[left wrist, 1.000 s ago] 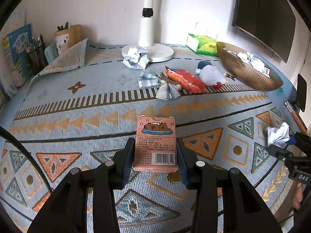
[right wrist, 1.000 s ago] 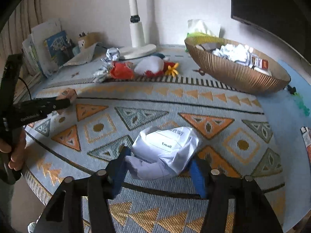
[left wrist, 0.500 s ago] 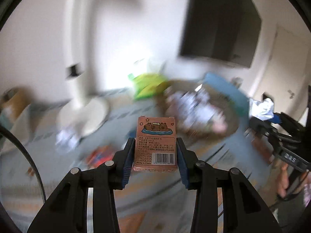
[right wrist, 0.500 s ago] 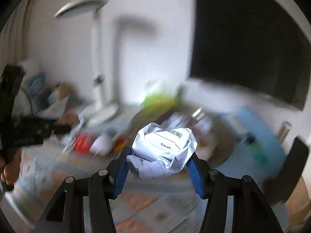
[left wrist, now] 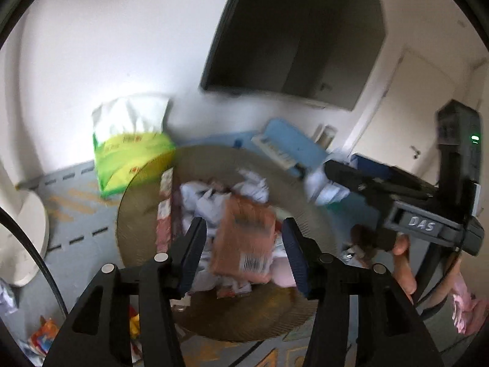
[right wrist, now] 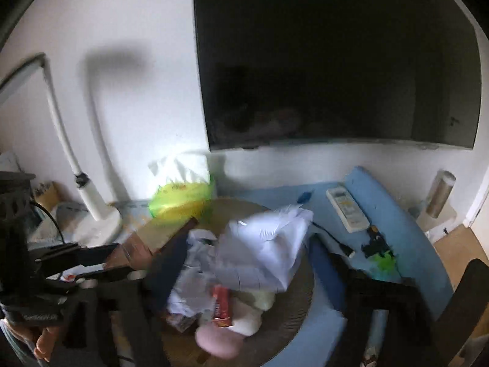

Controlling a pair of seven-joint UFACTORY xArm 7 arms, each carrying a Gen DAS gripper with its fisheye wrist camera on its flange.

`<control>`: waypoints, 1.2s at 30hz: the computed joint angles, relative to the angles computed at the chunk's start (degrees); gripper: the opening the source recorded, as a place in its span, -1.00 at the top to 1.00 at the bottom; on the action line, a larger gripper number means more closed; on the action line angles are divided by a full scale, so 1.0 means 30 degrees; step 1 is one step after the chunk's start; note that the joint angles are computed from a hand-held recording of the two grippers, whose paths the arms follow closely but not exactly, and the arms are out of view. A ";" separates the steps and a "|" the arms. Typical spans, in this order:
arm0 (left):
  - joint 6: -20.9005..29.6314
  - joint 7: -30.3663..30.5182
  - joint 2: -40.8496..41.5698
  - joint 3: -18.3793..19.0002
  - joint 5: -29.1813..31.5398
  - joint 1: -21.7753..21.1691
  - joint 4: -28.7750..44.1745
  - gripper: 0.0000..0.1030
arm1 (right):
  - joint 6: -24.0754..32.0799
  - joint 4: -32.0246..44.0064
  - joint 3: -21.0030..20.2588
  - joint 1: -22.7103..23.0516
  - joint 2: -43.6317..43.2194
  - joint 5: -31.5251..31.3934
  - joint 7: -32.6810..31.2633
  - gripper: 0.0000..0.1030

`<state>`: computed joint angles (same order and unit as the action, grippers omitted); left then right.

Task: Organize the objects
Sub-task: 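Carry the white paper and pink box to the basket and release them, then grasp the red snack bag with the right gripper while the left moves toward clutter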

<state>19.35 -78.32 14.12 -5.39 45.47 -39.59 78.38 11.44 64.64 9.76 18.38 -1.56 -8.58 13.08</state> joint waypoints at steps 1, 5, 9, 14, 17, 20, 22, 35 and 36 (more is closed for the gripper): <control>-0.0179 0.0125 0.0080 -0.0104 -0.0422 0.0157 -0.0044 0.05 | -0.0337 -0.0166 -0.0066 -0.0057 0.0054 0.0010 -0.0016 -0.61; -0.1068 -0.1297 -0.0949 0.0280 0.0349 0.0089 -0.1464 0.05 | -0.0756 -0.0905 -0.0348 -0.0013 -0.0284 0.2112 -0.1420 -0.61; 0.0133 -0.3584 -0.3269 -0.0174 0.2737 0.0149 -0.3419 0.05 | -0.1111 -0.2135 -0.0315 0.0122 -0.1441 0.3780 -0.2822 -0.61; 0.0809 -0.4777 -0.8254 -0.1182 0.4806 0.0617 -0.7404 0.05 | -0.0640 -0.3324 -0.0422 0.1612 -0.3123 0.5634 -0.4634 -0.61; 0.4278 -0.4036 -1.2526 -0.2766 0.3777 0.1004 -0.9897 0.04 | -0.0331 -0.4331 -0.1428 0.4199 -0.4453 0.8283 -0.7458 -0.66; 0.7033 -0.3656 -1.6621 -0.3584 0.1890 0.0967 -1.2120 -0.60 | -0.0065 -0.4790 -0.1011 0.5400 -0.5044 0.9291 -0.8479 -0.66; 0.9340 -0.3953 -1.9137 -0.4655 0.0995 0.1281 -1.3415 -0.75 | 0.0204 -0.4649 -0.1249 0.6812 -0.4906 1.0584 -0.9634 -0.66; 0.6369 -0.3774 -2.1737 -0.5191 -0.4212 0.3005 -1.9513 -0.75 | 0.1826 -0.0086 0.2802 0.7289 0.3098 0.7683 -0.5914 -0.22; 0.5858 -0.4082 -2.1099 -0.5628 -0.4224 0.3716 -1.9518 -0.75 | 0.1948 0.0547 0.2871 0.7254 0.3833 0.7207 -0.5538 -0.22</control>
